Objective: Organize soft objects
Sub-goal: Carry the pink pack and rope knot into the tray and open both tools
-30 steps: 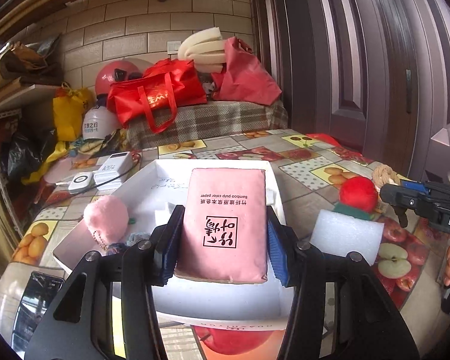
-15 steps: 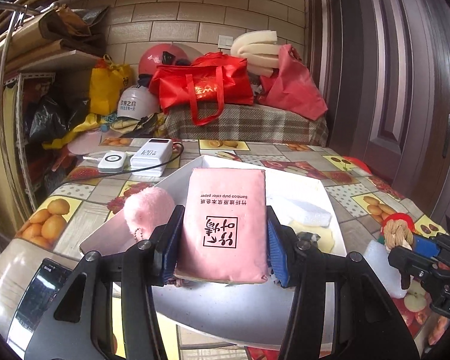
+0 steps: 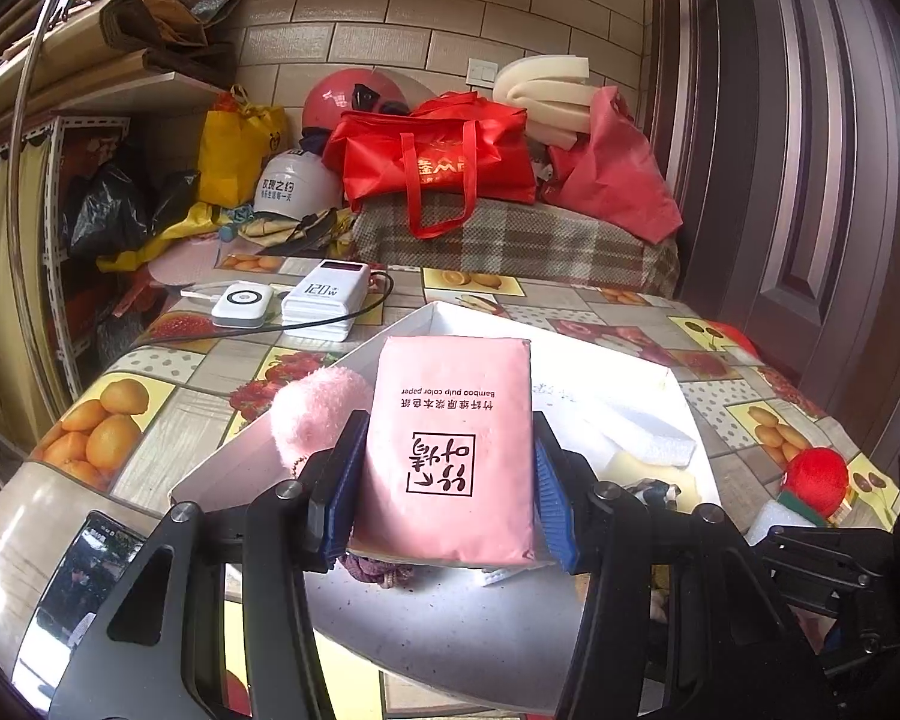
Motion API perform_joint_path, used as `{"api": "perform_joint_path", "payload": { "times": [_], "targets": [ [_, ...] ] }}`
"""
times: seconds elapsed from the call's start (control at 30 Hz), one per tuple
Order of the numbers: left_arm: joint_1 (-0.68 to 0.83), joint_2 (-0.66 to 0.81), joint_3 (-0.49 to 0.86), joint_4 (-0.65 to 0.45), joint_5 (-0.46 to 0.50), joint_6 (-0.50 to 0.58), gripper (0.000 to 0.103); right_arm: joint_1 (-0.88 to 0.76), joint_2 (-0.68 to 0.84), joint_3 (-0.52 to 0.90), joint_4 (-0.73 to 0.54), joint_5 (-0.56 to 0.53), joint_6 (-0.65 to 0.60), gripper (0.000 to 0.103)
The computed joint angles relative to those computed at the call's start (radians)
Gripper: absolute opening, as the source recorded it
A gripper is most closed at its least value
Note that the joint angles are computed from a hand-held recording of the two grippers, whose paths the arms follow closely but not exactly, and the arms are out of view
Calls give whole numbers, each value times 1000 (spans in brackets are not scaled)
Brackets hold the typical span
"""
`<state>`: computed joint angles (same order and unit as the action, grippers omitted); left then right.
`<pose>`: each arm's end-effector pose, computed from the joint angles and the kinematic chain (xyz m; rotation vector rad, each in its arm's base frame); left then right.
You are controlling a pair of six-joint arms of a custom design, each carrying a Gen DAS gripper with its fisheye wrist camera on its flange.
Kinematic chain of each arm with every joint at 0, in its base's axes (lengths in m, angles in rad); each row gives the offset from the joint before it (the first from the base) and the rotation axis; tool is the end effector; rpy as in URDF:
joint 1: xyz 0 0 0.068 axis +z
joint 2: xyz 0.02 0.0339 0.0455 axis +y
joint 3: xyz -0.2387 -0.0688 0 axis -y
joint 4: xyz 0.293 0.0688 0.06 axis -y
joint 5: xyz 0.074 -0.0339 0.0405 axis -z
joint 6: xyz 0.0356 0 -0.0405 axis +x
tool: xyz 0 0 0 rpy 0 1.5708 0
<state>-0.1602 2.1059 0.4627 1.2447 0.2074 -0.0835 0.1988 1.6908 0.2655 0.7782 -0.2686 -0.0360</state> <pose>0.2759 -0.0520 -0.0200 0.2119 1.9667 -0.3631 0.2303 0.0560 0.0040 -0.4070 2.1805 0.3876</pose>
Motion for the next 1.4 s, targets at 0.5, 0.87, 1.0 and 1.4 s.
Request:
{"api": "perform_joint_path", "payload": {
  "times": [0.5, 0.87, 1.0, 1.4],
  "targets": [
    [5, 4, 1, 10, 2, 12, 51, -68, 127, 199, -154, 158, 147, 35],
    [-2, 6, 56, -91, -11, -9, 51, -70, 84, 114, -47, 83, 201, 38],
    [-42, 2, 144, -254, -51, 4, 51, -24, 58, 83, -8, 155, 184, 44],
    [-47, 17, 80, -85, -141, -36, 103, 35, 40, 34, 86, 304, 166, 103]
  ]
}}
